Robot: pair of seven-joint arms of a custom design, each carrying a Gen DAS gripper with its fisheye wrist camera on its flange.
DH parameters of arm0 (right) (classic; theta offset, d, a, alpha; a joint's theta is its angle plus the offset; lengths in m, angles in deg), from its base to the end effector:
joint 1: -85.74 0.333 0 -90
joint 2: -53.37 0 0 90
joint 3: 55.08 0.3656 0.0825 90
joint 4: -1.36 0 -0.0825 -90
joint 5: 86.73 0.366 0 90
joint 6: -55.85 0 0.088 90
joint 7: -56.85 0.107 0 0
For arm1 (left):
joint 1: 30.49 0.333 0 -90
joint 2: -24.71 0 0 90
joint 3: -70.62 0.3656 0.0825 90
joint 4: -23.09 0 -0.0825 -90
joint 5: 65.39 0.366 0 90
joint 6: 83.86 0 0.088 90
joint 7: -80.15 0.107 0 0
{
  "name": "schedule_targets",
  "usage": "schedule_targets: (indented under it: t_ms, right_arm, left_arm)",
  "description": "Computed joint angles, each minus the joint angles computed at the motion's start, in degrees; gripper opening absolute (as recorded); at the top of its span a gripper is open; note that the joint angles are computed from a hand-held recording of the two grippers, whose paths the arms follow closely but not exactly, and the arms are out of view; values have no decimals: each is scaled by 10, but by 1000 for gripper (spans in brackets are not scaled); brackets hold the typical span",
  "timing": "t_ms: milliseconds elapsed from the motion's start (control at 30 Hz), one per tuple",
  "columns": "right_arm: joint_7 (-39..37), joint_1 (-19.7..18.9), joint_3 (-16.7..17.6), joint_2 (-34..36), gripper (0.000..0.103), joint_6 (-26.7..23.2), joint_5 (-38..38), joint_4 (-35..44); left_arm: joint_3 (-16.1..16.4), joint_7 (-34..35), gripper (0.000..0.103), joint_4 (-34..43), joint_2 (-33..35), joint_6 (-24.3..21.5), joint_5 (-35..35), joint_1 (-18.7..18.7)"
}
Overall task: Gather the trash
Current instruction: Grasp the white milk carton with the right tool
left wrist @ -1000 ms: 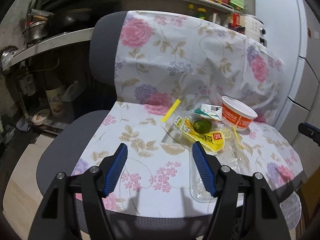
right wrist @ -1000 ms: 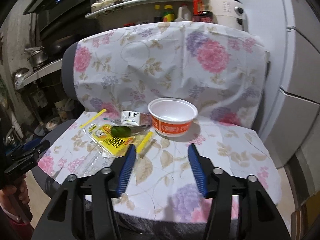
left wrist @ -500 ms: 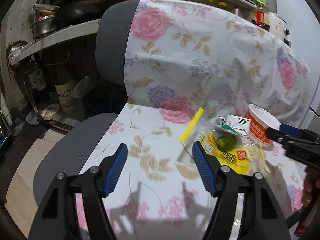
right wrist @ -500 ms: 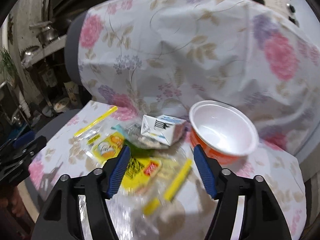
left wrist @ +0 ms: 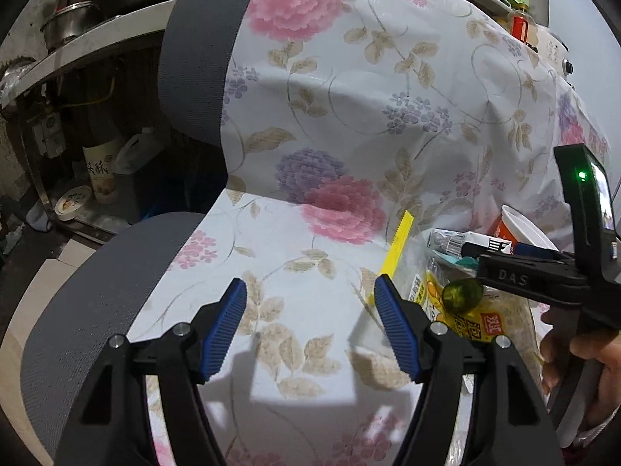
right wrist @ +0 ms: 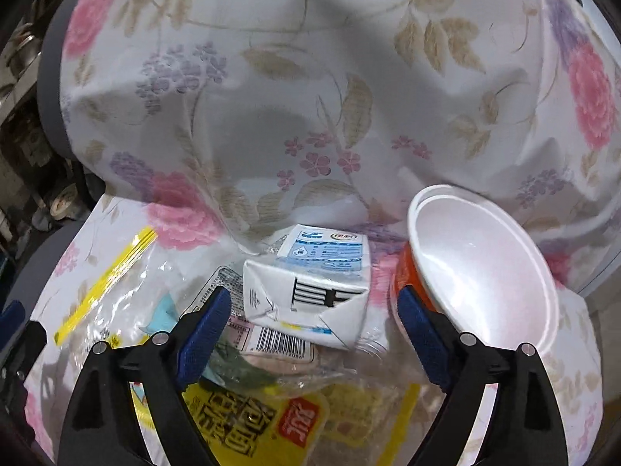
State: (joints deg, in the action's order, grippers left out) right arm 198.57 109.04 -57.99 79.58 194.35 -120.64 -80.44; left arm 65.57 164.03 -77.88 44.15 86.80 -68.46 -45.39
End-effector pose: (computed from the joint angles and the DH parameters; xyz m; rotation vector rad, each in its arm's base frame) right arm 0.6910 0.2630 0.5435 -1.6544 2.0062 -0.8056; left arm 0.6578 -0.2248 0.5360 -1.6253 1.9355 -1.0467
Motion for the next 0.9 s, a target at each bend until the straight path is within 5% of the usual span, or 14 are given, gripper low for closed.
schedule_targets:
  t_ms: [367, 700, 900]
  right_arm:
    - [-23, -14, 10, 51, 89, -28, 94, 89]
    - [-55, 6, -3, 84, 80, -102, 77, 143]
    - [-22, 10, -8, 17, 76, 3, 38, 50]
  left_arm:
    - [-8, 9, 67, -3, -5, 7, -14, 5]
    - [7, -14, 67, -21, -22, 12, 7, -10]
    - [22, -43, 67, -45, -47, 20, 35, -20]
